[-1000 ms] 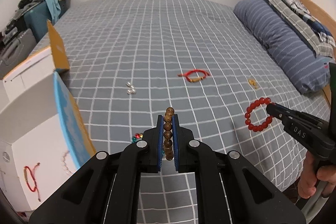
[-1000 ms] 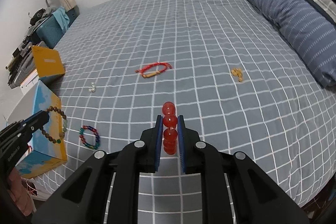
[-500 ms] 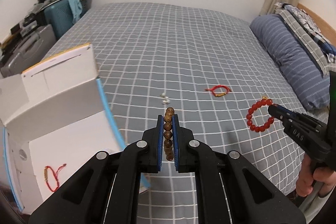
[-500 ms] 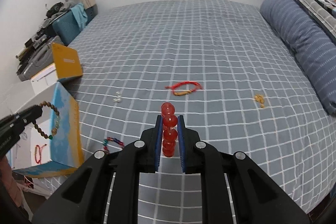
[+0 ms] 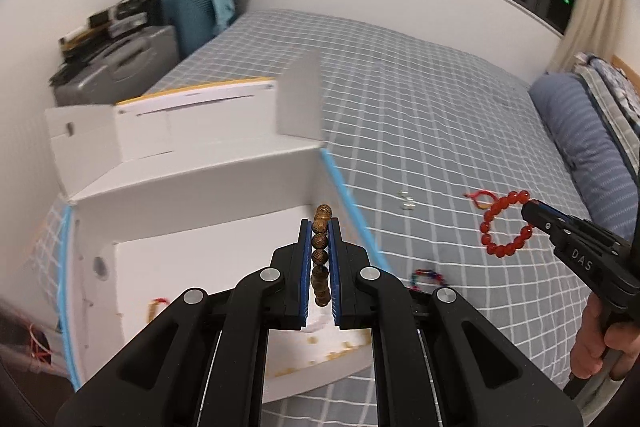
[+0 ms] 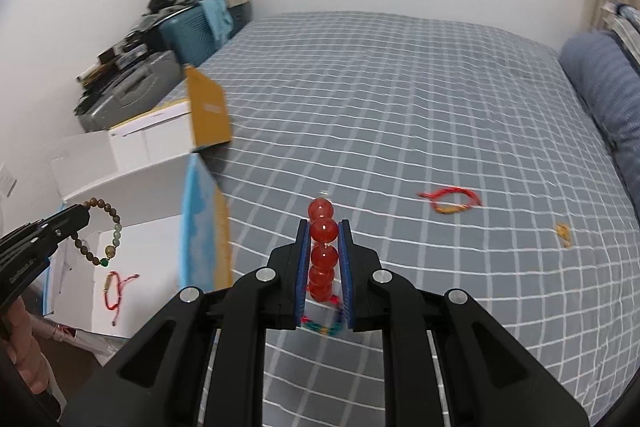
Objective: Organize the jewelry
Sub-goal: 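Lift and carry both bead bracelets over the white box with both tools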
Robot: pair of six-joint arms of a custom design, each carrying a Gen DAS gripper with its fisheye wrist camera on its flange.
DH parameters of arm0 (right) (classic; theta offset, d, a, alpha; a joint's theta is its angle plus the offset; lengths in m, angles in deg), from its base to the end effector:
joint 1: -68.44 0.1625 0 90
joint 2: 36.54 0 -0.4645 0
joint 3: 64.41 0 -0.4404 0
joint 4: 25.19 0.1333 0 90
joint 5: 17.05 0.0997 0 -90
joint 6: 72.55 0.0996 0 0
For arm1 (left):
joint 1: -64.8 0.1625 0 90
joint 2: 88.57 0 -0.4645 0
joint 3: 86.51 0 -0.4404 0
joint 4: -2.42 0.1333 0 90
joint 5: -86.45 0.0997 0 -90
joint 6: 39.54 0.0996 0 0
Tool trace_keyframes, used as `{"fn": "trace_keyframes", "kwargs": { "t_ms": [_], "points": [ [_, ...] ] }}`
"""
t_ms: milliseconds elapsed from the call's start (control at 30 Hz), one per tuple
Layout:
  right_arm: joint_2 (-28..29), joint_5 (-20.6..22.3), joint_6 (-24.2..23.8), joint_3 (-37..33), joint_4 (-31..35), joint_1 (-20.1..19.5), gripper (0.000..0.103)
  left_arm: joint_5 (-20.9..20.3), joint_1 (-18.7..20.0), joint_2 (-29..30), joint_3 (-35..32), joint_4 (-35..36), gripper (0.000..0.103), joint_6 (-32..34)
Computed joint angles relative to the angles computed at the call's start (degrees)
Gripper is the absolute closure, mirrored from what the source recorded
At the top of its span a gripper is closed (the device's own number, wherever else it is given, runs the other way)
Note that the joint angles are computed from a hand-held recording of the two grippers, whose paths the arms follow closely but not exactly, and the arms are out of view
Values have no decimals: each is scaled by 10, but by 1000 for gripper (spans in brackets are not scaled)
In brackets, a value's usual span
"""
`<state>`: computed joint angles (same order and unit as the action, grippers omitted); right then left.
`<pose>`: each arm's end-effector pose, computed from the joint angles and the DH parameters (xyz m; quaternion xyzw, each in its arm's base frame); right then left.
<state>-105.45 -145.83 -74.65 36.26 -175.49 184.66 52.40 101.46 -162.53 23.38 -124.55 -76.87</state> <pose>0.3580 -0.5664 0.3435 0.1443 -0.9064 0.2946 0.2661 -0.3409 -0.5228 0.2965 0.1188 0.8751 -0.3392 0.3240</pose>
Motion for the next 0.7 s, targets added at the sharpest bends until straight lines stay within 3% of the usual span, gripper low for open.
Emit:
{"fn": "trace_keyframes", "kwargs": {
  "t_ms": [433,700],
  "points": [
    [67,43,-27,-48,14,42,90,50,6,-91,28,126,96,-124],
    [94,62,-36,-59,20,60,90,60,2,-129,48,166,96,-156]
  ]
}}
